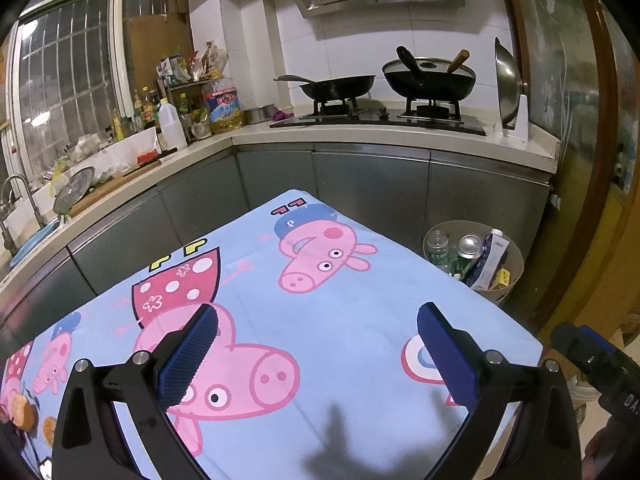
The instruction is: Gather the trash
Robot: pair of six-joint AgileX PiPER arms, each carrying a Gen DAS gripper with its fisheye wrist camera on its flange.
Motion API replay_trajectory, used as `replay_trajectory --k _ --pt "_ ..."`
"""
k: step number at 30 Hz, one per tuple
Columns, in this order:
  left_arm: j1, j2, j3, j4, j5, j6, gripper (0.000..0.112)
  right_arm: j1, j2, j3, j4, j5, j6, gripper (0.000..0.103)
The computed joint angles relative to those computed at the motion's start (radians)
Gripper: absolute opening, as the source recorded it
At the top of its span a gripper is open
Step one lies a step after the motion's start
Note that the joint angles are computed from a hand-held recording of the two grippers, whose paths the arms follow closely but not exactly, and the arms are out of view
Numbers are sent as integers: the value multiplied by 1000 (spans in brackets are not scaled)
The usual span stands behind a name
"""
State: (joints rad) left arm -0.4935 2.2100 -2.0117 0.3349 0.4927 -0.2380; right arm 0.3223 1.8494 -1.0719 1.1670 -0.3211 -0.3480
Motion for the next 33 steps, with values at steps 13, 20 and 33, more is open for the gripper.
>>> replay_trajectory --k 13,20,33 --pt "1 17 -40 23 42 -11 99 11 0 1 10 -5 -1 91" --pt "-2 21 -43 43 40 -23 99 17 0 1 21 -11 -8 91" --pt "1 24 -41 53 44 -28 99 16 -1 1 27 -8 -13 91"
